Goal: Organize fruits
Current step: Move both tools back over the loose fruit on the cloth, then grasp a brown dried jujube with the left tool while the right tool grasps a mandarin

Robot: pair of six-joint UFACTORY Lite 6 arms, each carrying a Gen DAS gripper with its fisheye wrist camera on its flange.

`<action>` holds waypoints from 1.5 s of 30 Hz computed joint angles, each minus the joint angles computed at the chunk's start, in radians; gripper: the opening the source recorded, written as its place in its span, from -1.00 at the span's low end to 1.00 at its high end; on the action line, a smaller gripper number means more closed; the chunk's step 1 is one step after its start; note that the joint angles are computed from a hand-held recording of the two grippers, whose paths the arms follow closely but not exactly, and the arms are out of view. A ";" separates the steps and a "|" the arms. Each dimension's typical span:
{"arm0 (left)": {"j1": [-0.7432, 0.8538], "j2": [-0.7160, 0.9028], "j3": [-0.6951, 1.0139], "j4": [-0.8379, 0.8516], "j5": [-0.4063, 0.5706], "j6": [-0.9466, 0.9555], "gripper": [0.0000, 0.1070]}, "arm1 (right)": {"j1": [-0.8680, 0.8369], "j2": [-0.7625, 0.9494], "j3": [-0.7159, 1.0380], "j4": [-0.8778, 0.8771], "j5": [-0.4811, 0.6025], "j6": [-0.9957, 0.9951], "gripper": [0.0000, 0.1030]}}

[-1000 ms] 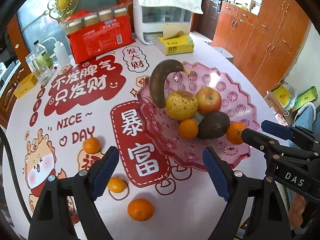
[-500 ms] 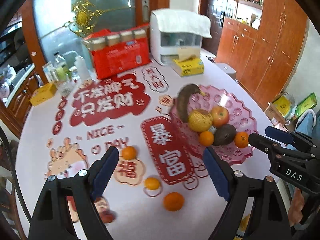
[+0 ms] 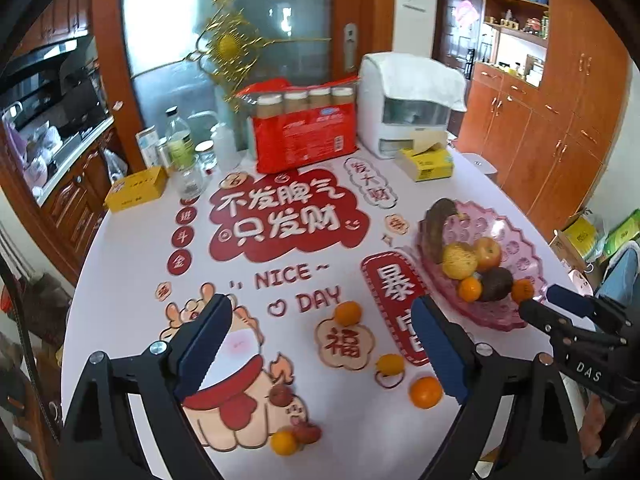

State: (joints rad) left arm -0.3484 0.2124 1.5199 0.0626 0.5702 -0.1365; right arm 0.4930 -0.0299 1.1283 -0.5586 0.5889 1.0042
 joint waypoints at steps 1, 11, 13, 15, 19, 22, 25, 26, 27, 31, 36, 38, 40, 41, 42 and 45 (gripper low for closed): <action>0.026 0.003 -0.010 -0.026 -0.002 0.037 0.69 | 0.015 0.017 0.004 -0.008 0.002 0.024 0.08; 0.154 0.125 -0.107 -0.151 -0.032 0.268 0.69 | 0.105 0.219 0.004 -0.021 -0.042 0.234 0.08; 0.166 0.166 -0.123 -0.166 -0.044 0.305 0.69 | 0.115 0.260 -0.007 -0.020 -0.065 0.278 0.08; 0.173 0.204 -0.142 -0.169 -0.066 0.328 0.69 | 0.123 0.290 -0.022 -0.017 -0.087 0.318 0.08; 0.185 0.279 -0.155 -0.209 -0.093 0.393 0.69 | 0.125 0.348 -0.046 -0.006 -0.139 0.386 0.08; 0.191 0.325 -0.155 -0.240 -0.105 0.438 0.67 | 0.129 0.368 -0.065 -0.019 -0.167 0.437 0.08; 0.193 0.360 -0.148 -0.257 -0.112 0.473 0.57 | 0.129 0.388 -0.073 -0.044 -0.187 0.484 0.08; 0.192 0.367 -0.146 -0.256 -0.113 0.474 0.52 | 0.129 0.396 -0.074 -0.053 -0.192 0.499 0.08; 0.192 0.381 -0.140 -0.249 -0.113 0.470 0.50 | 0.126 0.403 -0.073 -0.053 -0.197 0.502 0.08; 0.198 0.425 -0.103 -0.274 -0.090 0.501 0.31 | 0.115 0.420 -0.085 -0.067 -0.245 0.535 0.08; 0.198 0.448 -0.083 -0.309 -0.076 0.551 0.01 | 0.123 0.453 -0.054 -0.068 -0.241 0.534 0.08; 0.201 0.461 -0.072 -0.330 -0.063 0.575 -0.13 | 0.125 0.463 -0.042 -0.069 -0.238 0.536 0.08; 0.205 0.474 -0.057 -0.355 -0.047 0.600 -0.24 | 0.126 0.470 -0.036 -0.077 -0.237 0.543 0.08; 0.206 0.477 -0.054 -0.361 -0.044 0.604 -0.25 | 0.126 0.470 -0.038 -0.083 -0.238 0.548 0.08; 0.206 0.477 -0.053 -0.366 -0.044 0.610 -0.26 | 0.126 0.476 -0.033 -0.084 -0.238 0.549 0.08; 0.208 0.486 -0.045 -0.378 -0.041 0.624 -0.29 | 0.123 0.497 -0.018 -0.077 -0.248 0.542 0.07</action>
